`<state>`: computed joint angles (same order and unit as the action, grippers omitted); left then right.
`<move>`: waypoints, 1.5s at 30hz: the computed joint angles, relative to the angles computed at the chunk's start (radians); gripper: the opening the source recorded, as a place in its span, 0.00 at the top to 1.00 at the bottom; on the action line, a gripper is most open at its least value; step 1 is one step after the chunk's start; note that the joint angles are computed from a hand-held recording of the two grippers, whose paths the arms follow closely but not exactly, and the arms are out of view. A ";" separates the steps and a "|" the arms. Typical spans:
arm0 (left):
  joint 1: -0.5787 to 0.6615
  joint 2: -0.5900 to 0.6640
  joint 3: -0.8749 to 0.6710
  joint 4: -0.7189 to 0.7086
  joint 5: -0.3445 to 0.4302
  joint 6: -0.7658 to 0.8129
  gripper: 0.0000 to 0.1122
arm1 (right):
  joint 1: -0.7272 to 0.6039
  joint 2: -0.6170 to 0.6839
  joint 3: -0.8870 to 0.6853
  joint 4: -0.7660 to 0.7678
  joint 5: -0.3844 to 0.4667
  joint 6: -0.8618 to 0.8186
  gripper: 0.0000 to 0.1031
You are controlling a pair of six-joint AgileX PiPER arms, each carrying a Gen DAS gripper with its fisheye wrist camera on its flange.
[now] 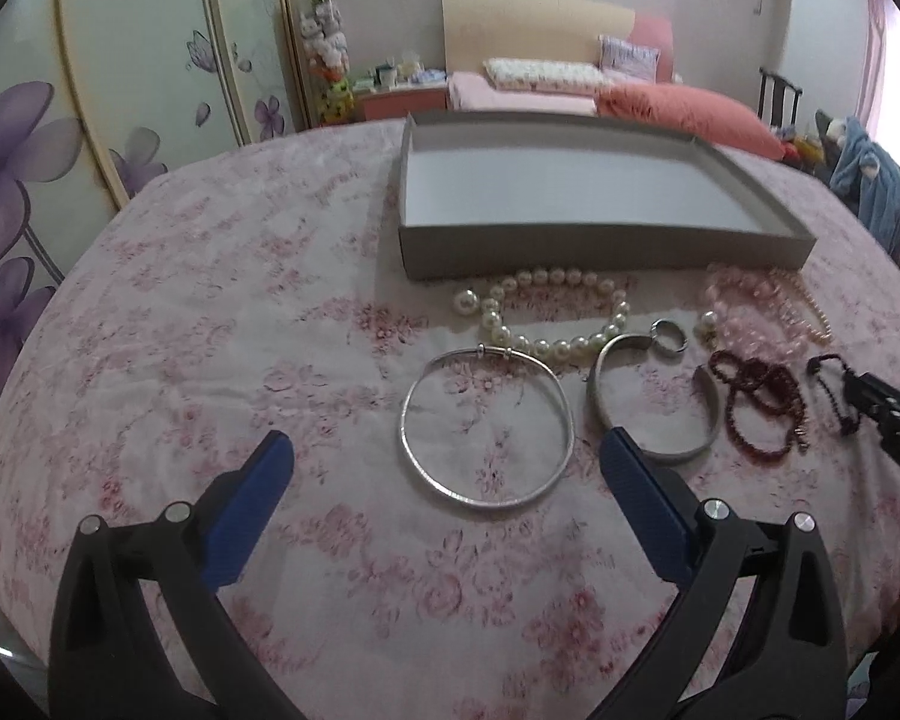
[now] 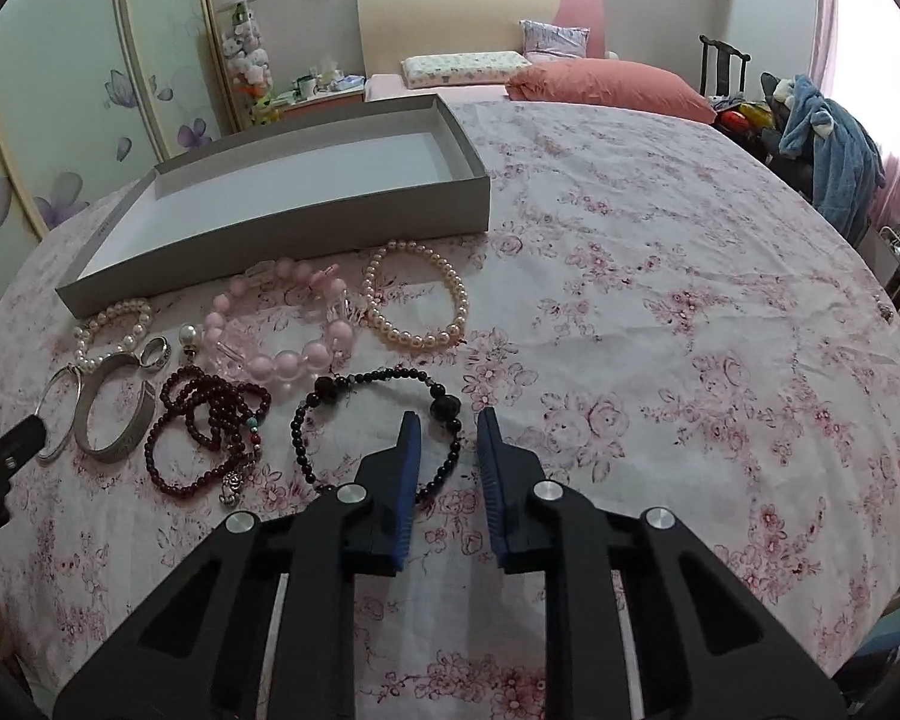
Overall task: Organize jewelry
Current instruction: 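Grasp the black bead bracelet with the right tool while the left tool grasps the thin silver bangle, then carry the black bracelet into the tray with the right tool while the left tool places the thin bangle there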
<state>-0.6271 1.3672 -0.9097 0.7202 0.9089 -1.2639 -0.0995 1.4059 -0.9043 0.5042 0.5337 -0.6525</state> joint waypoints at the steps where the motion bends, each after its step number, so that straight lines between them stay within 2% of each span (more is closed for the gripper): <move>1: 0.015 0.015 -0.010 -0.018 -0.008 0.022 0.12 | -0.001 0.000 0.004 0.009 -0.006 -0.011 0.80; 6: 0.067 0.055 -0.032 -0.086 -0.046 0.094 0.14 | 0.006 0.044 -0.030 0.023 -0.021 -0.013 0.80; 7: 0.078 0.046 -0.018 -0.092 -0.076 0.086 0.15 | 0.002 0.054 -0.038 0.032 -0.020 -0.023 0.80; 13: 0.089 0.053 -0.031 -0.089 -0.078 0.086 0.20 | 0.003 0.060 -0.040 0.045 -0.028 -0.030 0.79; 16: 0.096 0.058 -0.040 -0.085 -0.083 0.094 0.27 | 0.004 0.061 -0.041 0.053 -0.027 -0.037 0.79; 18: 0.092 0.054 -0.040 -0.071 -0.083 0.081 0.39 | 0.001 0.064 -0.042 0.062 -0.026 -0.047 0.80; 24: 0.101 0.055 -0.044 -0.075 -0.087 0.086 0.39 | -0.017 0.066 -0.039 0.103 -0.018 -0.091 0.81; 28: 0.100 0.053 -0.043 -0.074 -0.087 0.085 0.39 | -0.047 0.071 -0.041 0.152 0.005 -0.142 0.94; 31: 0.105 0.040 -0.029 -0.073 -0.101 0.076 0.39 | -0.076 0.080 -0.054 0.200 0.054 -0.185 0.94; 38: 0.100 -0.019 0.025 -0.050 -0.115 0.035 0.39 | -0.119 0.031 -0.032 0.340 0.098 -0.319 0.94; 45: -0.005 -0.100 0.069 0.088 -0.035 -0.120 0.39 | -0.164 -0.035 -0.031 0.478 0.191 -0.427 0.95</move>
